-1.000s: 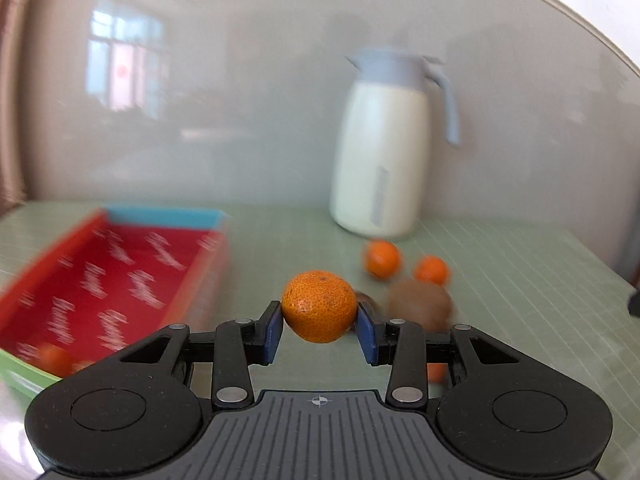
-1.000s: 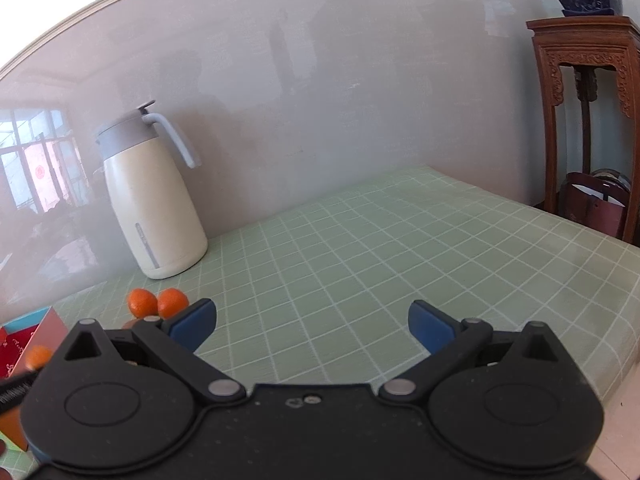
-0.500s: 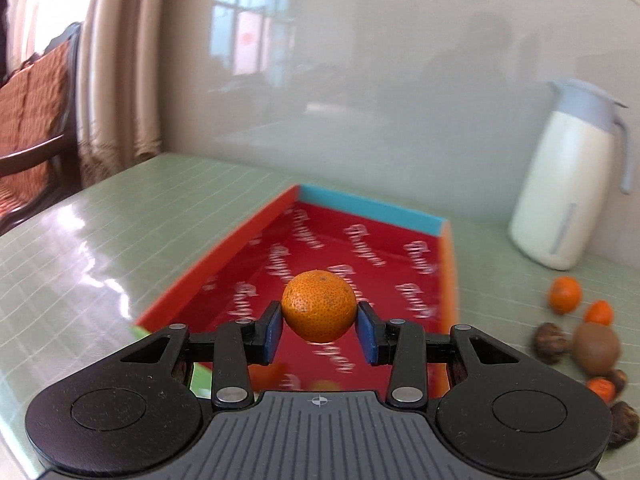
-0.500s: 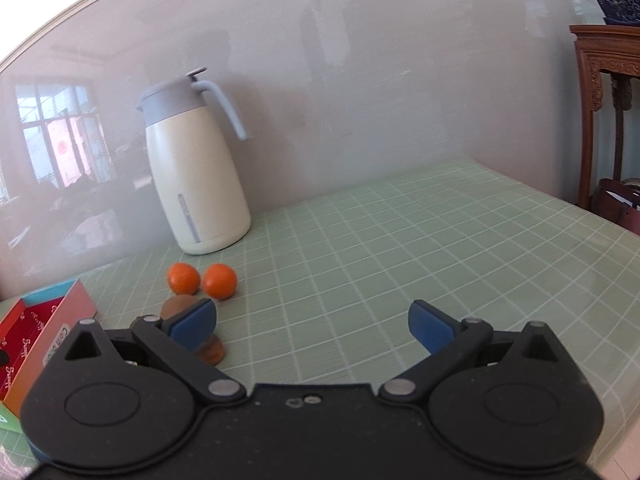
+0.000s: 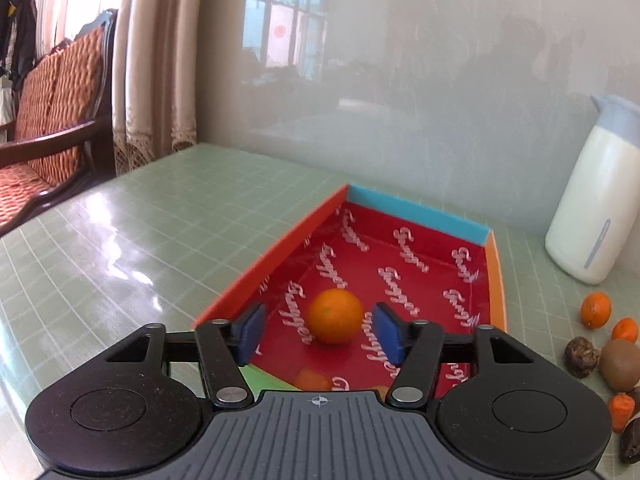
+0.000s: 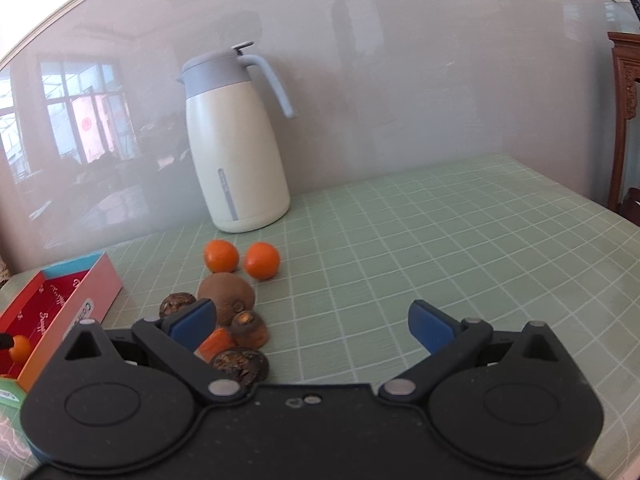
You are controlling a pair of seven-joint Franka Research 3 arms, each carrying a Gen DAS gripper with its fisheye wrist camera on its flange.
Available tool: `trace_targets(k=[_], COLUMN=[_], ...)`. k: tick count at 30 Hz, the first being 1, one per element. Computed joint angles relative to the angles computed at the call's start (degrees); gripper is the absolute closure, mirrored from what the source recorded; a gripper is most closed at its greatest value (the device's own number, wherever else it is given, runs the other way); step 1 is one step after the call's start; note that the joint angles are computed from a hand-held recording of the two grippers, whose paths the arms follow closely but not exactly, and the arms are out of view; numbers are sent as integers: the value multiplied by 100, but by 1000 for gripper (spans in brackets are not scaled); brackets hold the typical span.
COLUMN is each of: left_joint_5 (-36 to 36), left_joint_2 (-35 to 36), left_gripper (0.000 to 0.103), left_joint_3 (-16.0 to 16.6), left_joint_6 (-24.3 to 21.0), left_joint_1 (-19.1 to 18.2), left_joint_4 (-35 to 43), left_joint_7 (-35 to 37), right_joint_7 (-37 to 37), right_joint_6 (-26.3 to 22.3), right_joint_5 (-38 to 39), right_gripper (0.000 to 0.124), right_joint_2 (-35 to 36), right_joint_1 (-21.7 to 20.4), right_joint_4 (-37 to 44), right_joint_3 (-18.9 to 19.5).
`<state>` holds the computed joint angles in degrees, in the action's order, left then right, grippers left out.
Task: Organize fruits
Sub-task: 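Carry the orange with the left gripper into the box and release, then grasp the dark brown fruit with the right gripper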
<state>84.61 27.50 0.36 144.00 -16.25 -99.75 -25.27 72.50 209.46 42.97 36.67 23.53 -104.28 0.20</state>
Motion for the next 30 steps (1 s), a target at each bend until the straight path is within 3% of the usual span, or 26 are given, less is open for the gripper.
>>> trace_targets(k=[4,10,13,18,23,26,28,30], left_joint_5=[267,678,797,898,876,829,799,780], left_joint_2=[-235,-718,-944,-1239,-1390,-1438,-1460,-1489], left_gripper=[32,31,30,27,24,23,23,22], left_joint_3=[18,-123,-229,-383,-483,-505,-516,-523], left_joint_6=[-205,-634,-891,-1011,-1176,-1155,-1131,-1094], left_joint_1=[-51,64,156,376,523,614,661,701], left_joint_4=[-254,-827,-1154,-1570,-1790,-1871,-1909,-1953], left_joint_7=[-166,-540,-642,-848,-989,-1088,-1131,-1183], right_joint_7=[-59,-92,-135,262,820,998,1051,1195], right_joint_6=[-146,-706,-1079,-1781,-2283,-2258,-2178,-2159], right_joint_5=[-76,-366,-222,202,-22,-254,-434,-571], right_gripper=[21,28,41,43,55,62,75,77], right_joint_2=[52,147,252,554,794,839,812,855], right_joint_1=[30,119,493,1604,1942,1948,1880,1985], right_joint_4=[92,270,462,732,902,915,877,861], right_joint_3=[5,-70,-484,-1870,-2417,-2443,-2350,-2474])
